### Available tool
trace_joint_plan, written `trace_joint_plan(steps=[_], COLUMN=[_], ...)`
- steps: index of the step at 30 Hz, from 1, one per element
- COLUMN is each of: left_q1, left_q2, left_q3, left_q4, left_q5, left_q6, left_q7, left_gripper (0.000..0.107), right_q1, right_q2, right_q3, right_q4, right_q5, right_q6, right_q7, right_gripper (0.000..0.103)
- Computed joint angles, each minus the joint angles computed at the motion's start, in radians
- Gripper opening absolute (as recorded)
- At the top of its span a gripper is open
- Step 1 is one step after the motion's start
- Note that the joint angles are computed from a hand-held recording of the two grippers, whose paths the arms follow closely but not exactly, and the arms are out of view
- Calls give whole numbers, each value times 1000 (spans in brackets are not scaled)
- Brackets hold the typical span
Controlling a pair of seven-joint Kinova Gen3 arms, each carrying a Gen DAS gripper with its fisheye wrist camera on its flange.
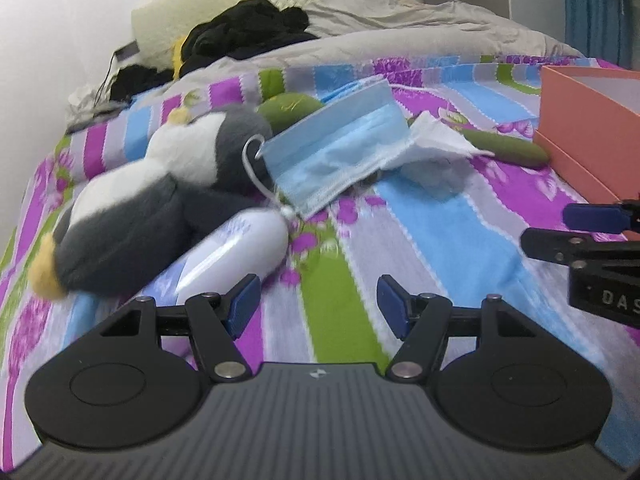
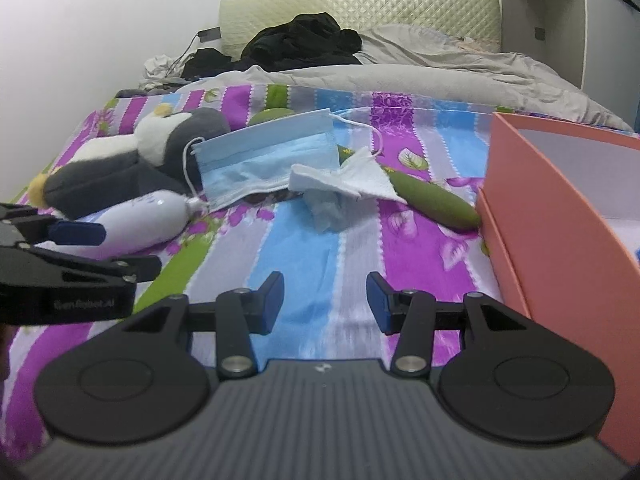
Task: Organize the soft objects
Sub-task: 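Move both tools toward the blue face mask and white tissue, then grasp the blue face mask with the left tool while the right tool reaches for the white tissue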
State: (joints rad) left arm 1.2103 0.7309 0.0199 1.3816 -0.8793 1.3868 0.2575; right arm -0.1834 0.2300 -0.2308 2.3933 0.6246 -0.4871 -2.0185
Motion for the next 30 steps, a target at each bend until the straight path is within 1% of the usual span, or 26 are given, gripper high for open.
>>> trace_joint_plan(steps=[3,6,8,10,13,16,19,21,22,25,27,28,29,30], left_q1=[-44,-78,-90,-100,-124,-143,-154,-161,-164,-181,-190,-198,-204,-209], left_q2=[-2,21,38,59,85,107,126,142,144,140,134,126,119,113], left_q3=[-2,-12,-22,-33,-47,-63,-84,-100,-107,-122,-126,-125,-123,-122], left_q4=[27,17,10,0,-13,-21,-20,-25,-23,-9,-2,5,10,16], left_q5=[-29,-48,-67,-82,-91,-90,-99,-111,-115,-127,-129,-127,-121,-115], left_q6=[-61,-71,-76,-78,-94,-118,-145,-150,-158,-194,-216,-233,-246,-259], left_q7=[-53,-139,-197,-251,-317,-357,-380,-394,-393,-381,-373,-365,-359,-351], left_gripper=[70,70,70,70,70,70,70,70,70,69,64,54,43,38], right_q1=[-6,22,29,54,53,81,77,106,110,88,80,74,66,51], right_q2=[64,129,167,206,254,298,327,350,358,364,369,369,368,364], right_q3=[-8,-42,-55,-82,-88,-125,-132,-172,-178,-166,-165,-161,-157,-145], right_q4=[-59,-128,-166,-202,-247,-295,-327,-355,-363,-377,-386,-390,-391,-390], right_q5=[-11,28,27,56,53,93,105,156,171,162,157,148,134,109], right_q6=[4,20,29,34,35,51,55,79,81,89,96,104,106,110], right_q7=[-9,-55,-70,-98,-92,-120,-121,-148,-153,-134,-123,-117,-106,-90], right_gripper=[48,48,48,48,48,48,48,48,47,47,46,44,36,29])
